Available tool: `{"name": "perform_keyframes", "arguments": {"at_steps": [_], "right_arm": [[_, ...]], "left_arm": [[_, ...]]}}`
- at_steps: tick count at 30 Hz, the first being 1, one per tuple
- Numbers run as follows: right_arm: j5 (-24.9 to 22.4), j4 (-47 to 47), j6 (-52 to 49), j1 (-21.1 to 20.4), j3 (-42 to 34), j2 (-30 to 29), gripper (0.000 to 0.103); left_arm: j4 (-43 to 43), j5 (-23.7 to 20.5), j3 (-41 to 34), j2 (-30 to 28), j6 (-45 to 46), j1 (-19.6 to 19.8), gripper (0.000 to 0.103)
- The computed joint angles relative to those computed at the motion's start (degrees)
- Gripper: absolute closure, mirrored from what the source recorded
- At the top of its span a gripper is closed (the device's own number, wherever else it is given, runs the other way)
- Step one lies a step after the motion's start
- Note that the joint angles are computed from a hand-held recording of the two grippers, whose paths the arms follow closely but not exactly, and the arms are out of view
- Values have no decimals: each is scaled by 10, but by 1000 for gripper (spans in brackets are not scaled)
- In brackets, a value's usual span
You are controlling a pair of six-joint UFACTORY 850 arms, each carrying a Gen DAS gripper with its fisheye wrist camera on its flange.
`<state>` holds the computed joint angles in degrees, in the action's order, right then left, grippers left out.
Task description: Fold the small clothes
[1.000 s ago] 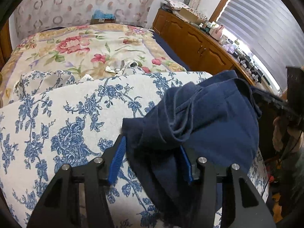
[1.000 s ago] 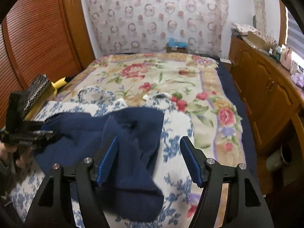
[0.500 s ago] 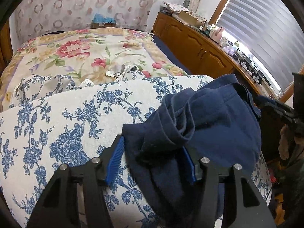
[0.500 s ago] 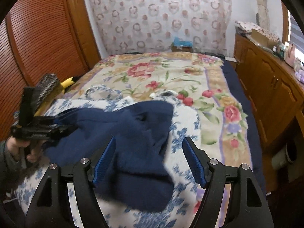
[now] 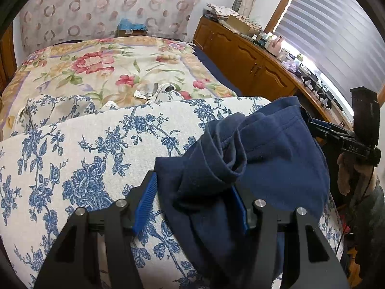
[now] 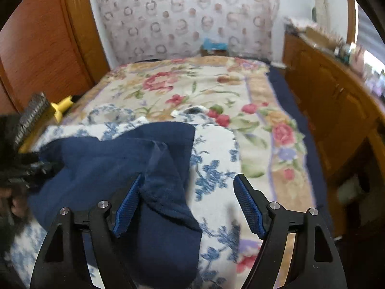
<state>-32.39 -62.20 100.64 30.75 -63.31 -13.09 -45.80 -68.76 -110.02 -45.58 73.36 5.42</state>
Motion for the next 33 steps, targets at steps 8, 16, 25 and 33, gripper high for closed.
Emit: {"name": "perform_keyframes", "arguments": {"at_steps": [8,16,25,33], "right_arm": [[-80,-38,92,3,16,17,26],[-6,-48,83,11,38,46,26],[152,75,-29,-31,27,3,26],[227,89,-66,-29,31,6,81]], "left_arm": [[-2,2,4,3,3,-1,46],[-4,1,2,1,5,1,46],[-10,-72,-58,-36,-39,4,88],[-69,-136,-47,-12,-5,27,95]]}}
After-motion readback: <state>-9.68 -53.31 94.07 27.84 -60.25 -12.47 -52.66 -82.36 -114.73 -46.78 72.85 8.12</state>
